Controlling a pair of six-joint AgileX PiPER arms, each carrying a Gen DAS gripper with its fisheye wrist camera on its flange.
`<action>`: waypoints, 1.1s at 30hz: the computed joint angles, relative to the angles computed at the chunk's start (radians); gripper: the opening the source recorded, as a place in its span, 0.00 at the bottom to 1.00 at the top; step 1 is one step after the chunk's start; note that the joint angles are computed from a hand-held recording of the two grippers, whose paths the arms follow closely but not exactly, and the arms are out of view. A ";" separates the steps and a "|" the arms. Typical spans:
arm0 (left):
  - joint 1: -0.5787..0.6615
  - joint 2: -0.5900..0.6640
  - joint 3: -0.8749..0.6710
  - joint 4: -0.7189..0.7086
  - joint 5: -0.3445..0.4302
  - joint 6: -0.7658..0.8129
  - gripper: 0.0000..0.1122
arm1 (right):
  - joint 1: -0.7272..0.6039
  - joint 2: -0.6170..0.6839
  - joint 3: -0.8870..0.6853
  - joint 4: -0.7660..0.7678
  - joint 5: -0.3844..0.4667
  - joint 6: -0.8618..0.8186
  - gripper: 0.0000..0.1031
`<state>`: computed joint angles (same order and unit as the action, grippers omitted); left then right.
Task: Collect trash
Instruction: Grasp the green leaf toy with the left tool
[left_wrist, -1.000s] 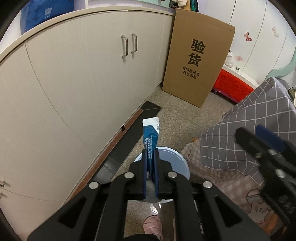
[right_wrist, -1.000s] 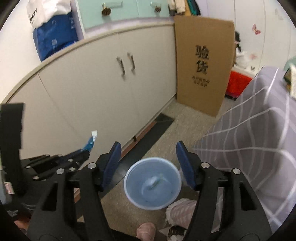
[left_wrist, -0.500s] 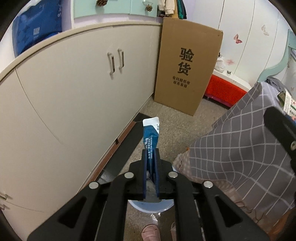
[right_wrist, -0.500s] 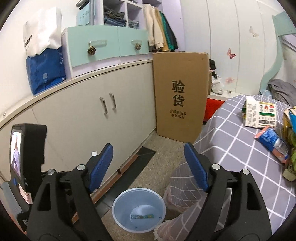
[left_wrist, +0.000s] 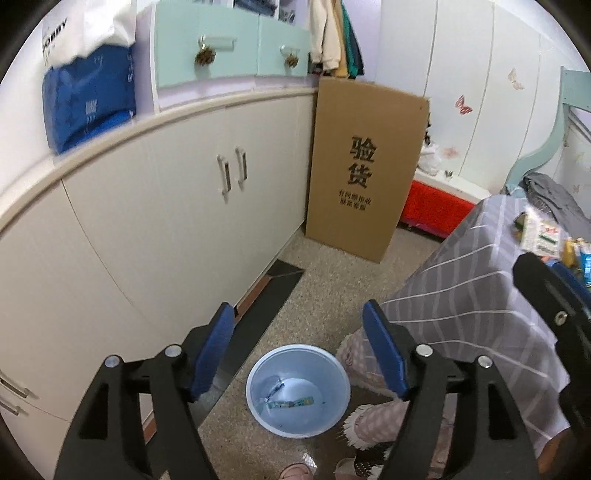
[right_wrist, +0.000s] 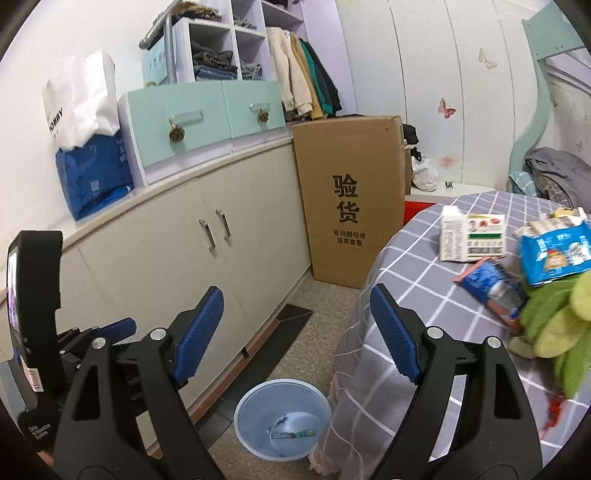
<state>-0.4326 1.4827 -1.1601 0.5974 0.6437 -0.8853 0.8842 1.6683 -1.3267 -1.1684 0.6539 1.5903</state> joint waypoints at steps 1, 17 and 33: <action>-0.032 -0.024 0.000 0.029 0.023 -0.028 0.65 | 0.006 -0.020 0.015 -0.005 0.005 0.006 0.78; -0.508 -0.014 -0.181 0.205 0.285 -0.200 0.73 | 0.074 -0.597 0.439 0.000 0.276 0.118 0.81; -0.626 0.359 -0.626 -0.012 0.284 0.051 0.73 | -0.561 -0.934 0.667 0.549 -0.017 -0.437 0.81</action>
<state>-1.0588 1.8416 -1.7856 0.5855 0.9275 -0.8340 0.3236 0.7347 -0.6592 -0.6193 0.6364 1.1537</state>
